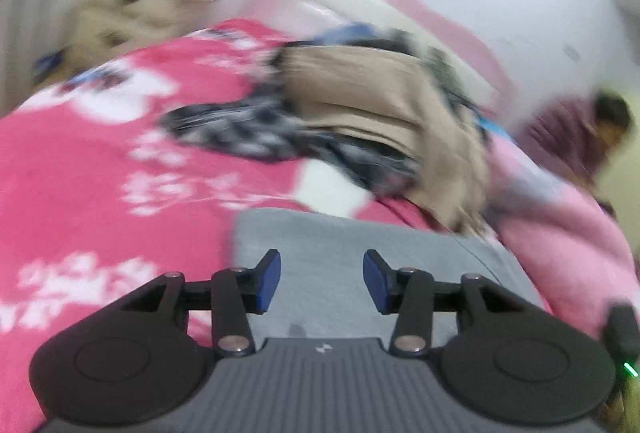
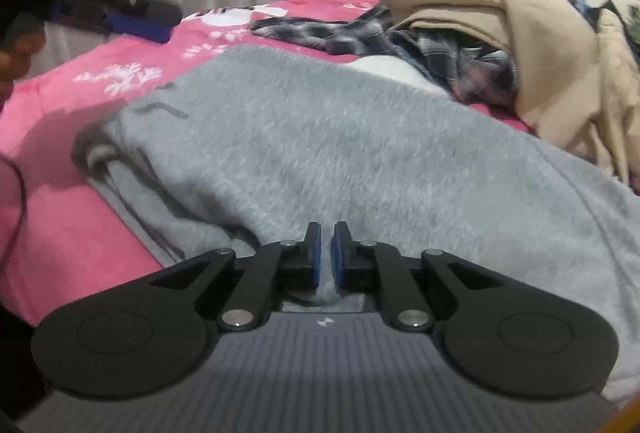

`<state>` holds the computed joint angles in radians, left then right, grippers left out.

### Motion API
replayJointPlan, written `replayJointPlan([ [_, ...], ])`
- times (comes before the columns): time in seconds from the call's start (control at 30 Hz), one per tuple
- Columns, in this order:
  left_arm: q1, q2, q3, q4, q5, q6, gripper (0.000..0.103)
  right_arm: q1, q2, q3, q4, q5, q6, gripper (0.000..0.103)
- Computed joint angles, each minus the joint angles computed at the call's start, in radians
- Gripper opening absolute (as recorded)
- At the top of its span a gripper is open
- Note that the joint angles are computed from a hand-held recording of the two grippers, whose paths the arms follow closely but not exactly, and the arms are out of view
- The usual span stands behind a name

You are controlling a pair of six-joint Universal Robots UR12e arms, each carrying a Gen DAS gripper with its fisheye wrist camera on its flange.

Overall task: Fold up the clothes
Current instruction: 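Grasp the sweatshirt end with the right gripper while the left gripper grasps beside it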

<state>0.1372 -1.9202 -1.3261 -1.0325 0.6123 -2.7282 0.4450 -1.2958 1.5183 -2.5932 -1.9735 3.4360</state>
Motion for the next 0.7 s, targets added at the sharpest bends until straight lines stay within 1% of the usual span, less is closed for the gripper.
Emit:
replayJointPlan([
  [0.03, -0.005, -0.009, 0.016, -0.023, 0.024, -0.027, 0.046, 0.003, -0.004, 0.006, -0.04, 0.008, -0.007, 0.007],
  [0.07, -0.009, -0.02, 0.037, -0.057, 0.048, -0.038, 0.046, 0.007, -0.004, 0.007, -0.053, 0.013, -0.034, 0.007],
  [0.13, -0.022, -0.03, 0.056, -0.082, 0.111, -0.037, 0.046, 0.019, 0.004, -0.002, -0.031, 0.013, -0.109, 0.011],
  [0.2, -0.036, -0.039, 0.071, -0.106, 0.169, -0.026, 0.046, 0.031, 0.019, -0.004, -0.026, -0.015, -0.168, 0.011],
  [0.23, -0.043, -0.045, 0.081, -0.124, 0.188, -0.022, 0.046, 0.036, 0.025, -0.006, -0.027, -0.032, -0.187, 0.011],
  [0.27, -0.043, -0.047, 0.083, -0.134, 0.195, -0.022, 0.046, 0.038, 0.027, -0.012, -0.032, -0.033, -0.198, 0.011],
  [0.37, -0.044, -0.056, 0.093, -0.166, 0.212, -0.022, 0.046, 0.037, 0.032, -0.036, -0.059, 0.006, -0.227, 0.012],
  [0.4, -0.043, -0.058, 0.094, -0.174, 0.207, -0.025, 0.047, 0.036, 0.034, -0.045, -0.067, 0.02, -0.236, 0.015],
  [0.43, -0.042, -0.059, 0.096, -0.182, 0.201, -0.028, 0.048, 0.036, 0.036, -0.053, -0.075, 0.033, -0.245, 0.023],
  [0.47, -0.04, -0.06, 0.097, -0.191, 0.193, -0.027, 0.049, 0.034, 0.04, -0.061, -0.093, 0.06, -0.258, 0.028],
  [0.53, -0.039, -0.063, 0.1, -0.203, 0.184, -0.026, 0.05, 0.032, 0.059, -0.079, -0.127, 0.123, -0.295, 0.051],
  [0.63, -0.039, -0.068, 0.106, -0.215, 0.176, -0.027, 0.051, 0.047, 0.102, -0.128, -0.12, 0.154, -0.373, 0.057],
  [0.67, -0.038, -0.07, 0.108, -0.219, 0.172, -0.028, 0.051, 0.051, 0.116, -0.146, -0.107, 0.163, -0.402, 0.059],
  [0.7, -0.038, -0.072, 0.111, -0.223, 0.168, -0.03, 0.051, 0.056, 0.13, -0.163, -0.091, 0.167, -0.428, 0.062],
])
